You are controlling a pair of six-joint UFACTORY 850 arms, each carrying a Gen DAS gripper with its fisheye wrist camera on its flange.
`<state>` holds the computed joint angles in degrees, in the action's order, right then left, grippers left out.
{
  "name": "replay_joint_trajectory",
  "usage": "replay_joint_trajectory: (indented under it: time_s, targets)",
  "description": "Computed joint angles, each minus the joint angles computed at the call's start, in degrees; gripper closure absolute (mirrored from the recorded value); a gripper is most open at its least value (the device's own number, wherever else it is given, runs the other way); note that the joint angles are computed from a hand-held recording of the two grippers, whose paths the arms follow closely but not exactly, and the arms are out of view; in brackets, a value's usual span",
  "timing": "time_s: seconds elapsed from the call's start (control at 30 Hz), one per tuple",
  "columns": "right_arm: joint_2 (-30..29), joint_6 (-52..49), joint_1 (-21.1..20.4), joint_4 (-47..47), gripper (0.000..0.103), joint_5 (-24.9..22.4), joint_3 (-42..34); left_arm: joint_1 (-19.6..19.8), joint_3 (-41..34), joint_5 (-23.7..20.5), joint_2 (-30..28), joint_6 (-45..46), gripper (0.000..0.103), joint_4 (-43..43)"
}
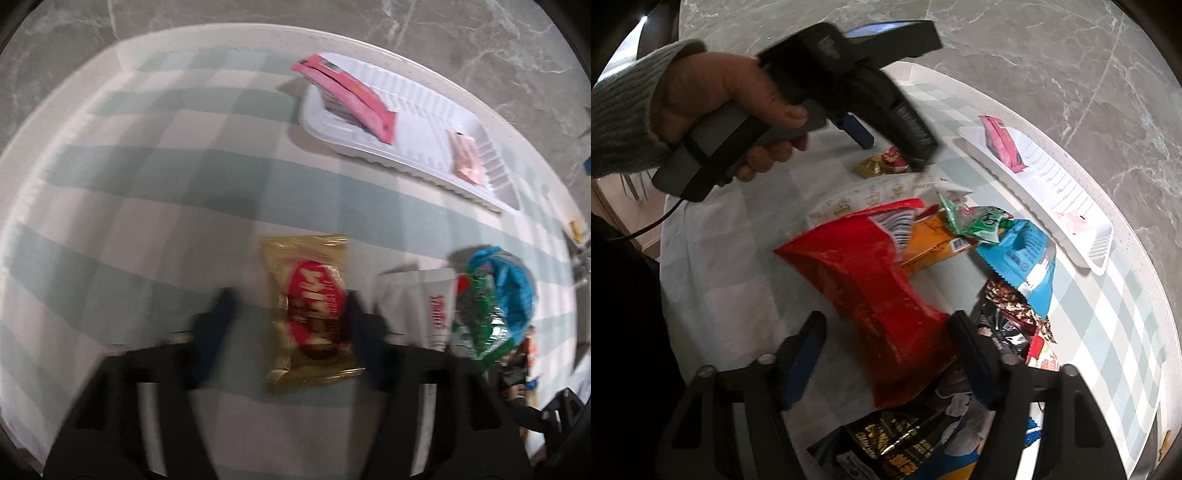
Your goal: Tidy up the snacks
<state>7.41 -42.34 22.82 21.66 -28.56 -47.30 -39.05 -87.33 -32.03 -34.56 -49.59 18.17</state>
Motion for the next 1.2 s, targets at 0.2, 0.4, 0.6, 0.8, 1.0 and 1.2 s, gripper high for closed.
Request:
replay_joint_trajectory:
  time_s: [0.2,0.4,0.6,0.8,1.0,1.2]
  targets:
    - [-0.31,-3.39,-2.45,5.17,0.063,-1.96,-0.73,1.91,3.01,3.77,2.11,3.96,0.075,-6.74]
    - [-1.03,-7.98,-7.48,16.89,0.069,-7.33,-2.41,3.25,5.62,7.89,4.68,9.79,0.075,-14.11]
    - [-3.0,-10.33,-12.77,27.06,0.069,-13.82,-4.71,3.24,5.6,8.6,6.37,12.92,0.075,-17.6]
    - [-4.73,-9.63,-16.88,34.49,0.069,-18.47,-6.86,3.46,2.76,8.84,5.69,21.98,0.075,-26.24]
    - [-8.33,-7.49,-20.34,38.57,0.069,-20.53,-10.25,3.62,-2.79,7.15,2.8,28.81,0.075,-31.66]
    - [-13.6,-4.83,-23.13,39.92,0.069,-20.11,-15.68,3.89,-11.57,3.93,-2.5,33.64,0.074,-34.24]
